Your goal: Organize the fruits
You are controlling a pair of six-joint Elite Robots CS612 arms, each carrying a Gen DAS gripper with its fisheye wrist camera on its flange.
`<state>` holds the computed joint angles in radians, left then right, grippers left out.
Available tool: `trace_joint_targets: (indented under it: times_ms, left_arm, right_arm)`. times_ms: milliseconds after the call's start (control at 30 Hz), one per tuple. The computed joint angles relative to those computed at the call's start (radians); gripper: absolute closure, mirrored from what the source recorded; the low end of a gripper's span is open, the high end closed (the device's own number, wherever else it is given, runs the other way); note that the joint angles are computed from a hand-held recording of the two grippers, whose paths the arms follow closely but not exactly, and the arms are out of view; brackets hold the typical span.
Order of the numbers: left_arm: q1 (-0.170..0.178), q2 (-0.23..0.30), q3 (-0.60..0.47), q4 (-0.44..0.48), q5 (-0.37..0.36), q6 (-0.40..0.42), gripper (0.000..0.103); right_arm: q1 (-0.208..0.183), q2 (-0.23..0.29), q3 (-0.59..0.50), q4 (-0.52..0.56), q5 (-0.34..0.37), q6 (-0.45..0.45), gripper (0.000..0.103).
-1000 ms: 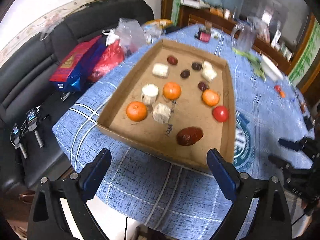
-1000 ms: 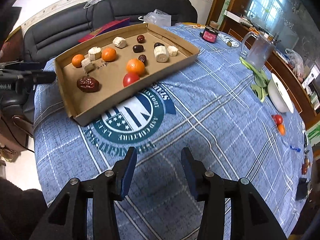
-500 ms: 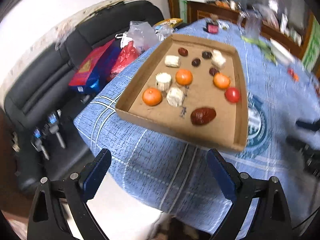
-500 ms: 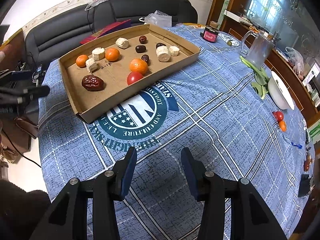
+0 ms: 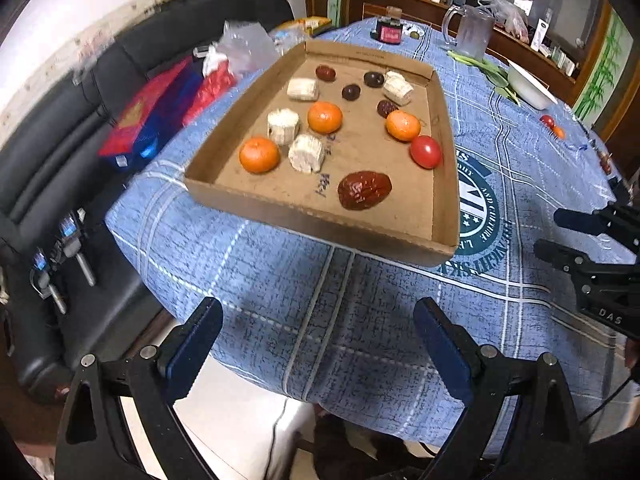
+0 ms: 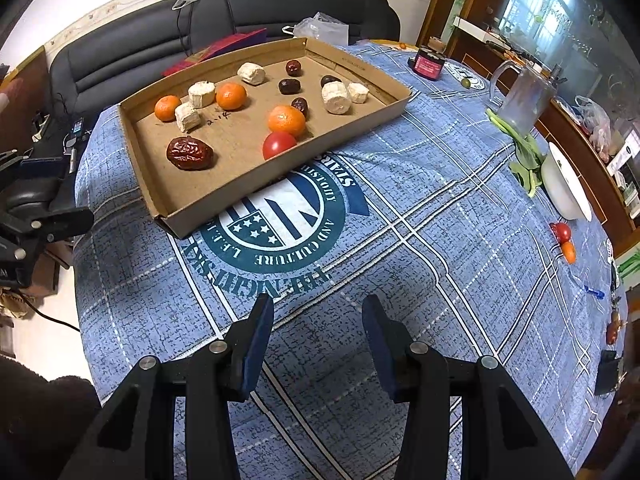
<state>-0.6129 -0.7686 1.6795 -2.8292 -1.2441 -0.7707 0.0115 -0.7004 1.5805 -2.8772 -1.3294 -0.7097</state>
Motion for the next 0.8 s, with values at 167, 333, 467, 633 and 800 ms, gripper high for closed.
trace_joint_targets:
  times_ms: [167, 333, 467, 633, 800]
  left_arm:
    - [-0.005, -0.004, 0.008, -0.024, 0.021, 0.013, 0.007]
    - [-0.012, 0.0, 0.01, -0.05, 0.044, 0.03, 0.007]
    - [-0.011, 0.006, 0.005, -0.048, 0.04, 0.032, 0.007]
    - [-0.009, 0.009, -0.003, -0.031, 0.033, 0.033, 0.007]
    - [-0.01, 0.01, -0.01, 0.001, 0.036, 0.038, 0.007]
  right_arm:
    - [-0.001, -0.001, 0.001, 0.004, 0.0, 0.01, 0.053]
    - [0.001, 0.0, -0.002, 0.007, 0.0, 0.015, 0.053]
    - [0.004, 0.005, -0.011, 0.016, -0.013, 0.013, 0.053]
    - [0.005, 0.01, -0.021, 0.022, -0.029, 0.01, 0.053]
    - [0.007, 0.01, -0.026, 0.036, -0.036, 0.004, 0.053]
